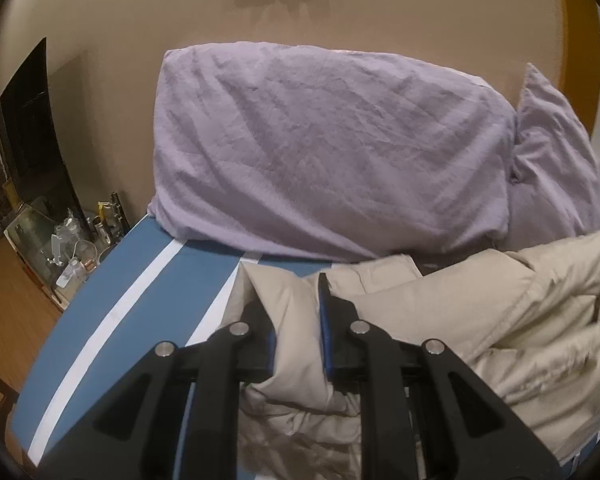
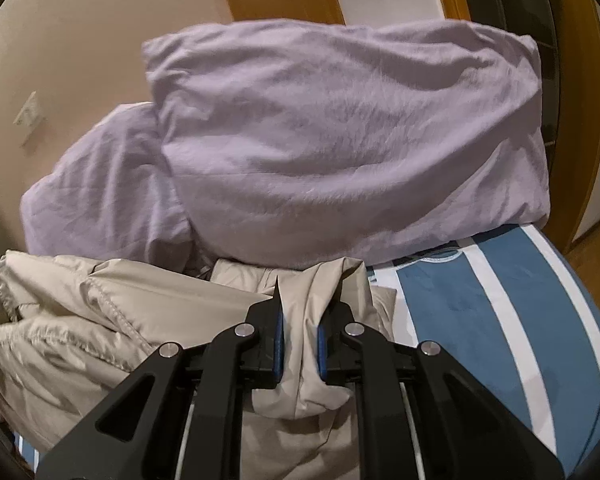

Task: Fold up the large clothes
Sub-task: 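Lift the hem with both grippers and fold it toward the collar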

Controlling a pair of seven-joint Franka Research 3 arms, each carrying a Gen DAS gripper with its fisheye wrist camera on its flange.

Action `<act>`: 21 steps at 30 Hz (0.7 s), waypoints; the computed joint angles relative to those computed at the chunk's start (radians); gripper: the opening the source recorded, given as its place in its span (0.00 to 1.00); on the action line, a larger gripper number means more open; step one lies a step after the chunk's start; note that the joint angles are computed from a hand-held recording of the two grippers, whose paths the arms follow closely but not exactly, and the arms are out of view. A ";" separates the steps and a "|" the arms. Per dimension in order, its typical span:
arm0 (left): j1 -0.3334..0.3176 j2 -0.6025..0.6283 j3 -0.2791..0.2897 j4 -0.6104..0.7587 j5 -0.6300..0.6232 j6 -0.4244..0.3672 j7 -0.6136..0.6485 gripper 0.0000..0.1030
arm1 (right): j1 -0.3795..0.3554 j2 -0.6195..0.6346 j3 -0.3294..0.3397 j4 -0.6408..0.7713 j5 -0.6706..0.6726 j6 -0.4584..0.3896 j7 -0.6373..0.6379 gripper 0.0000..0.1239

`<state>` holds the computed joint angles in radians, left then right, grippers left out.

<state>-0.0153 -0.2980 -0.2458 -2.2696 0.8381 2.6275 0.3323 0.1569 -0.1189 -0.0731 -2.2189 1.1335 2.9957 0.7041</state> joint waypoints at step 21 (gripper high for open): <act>-0.101 0.398 0.108 0.281 0.257 -0.128 -0.188 0.25 | 0.063 0.342 -0.099 0.153 -0.865 0.166 0.841 0.14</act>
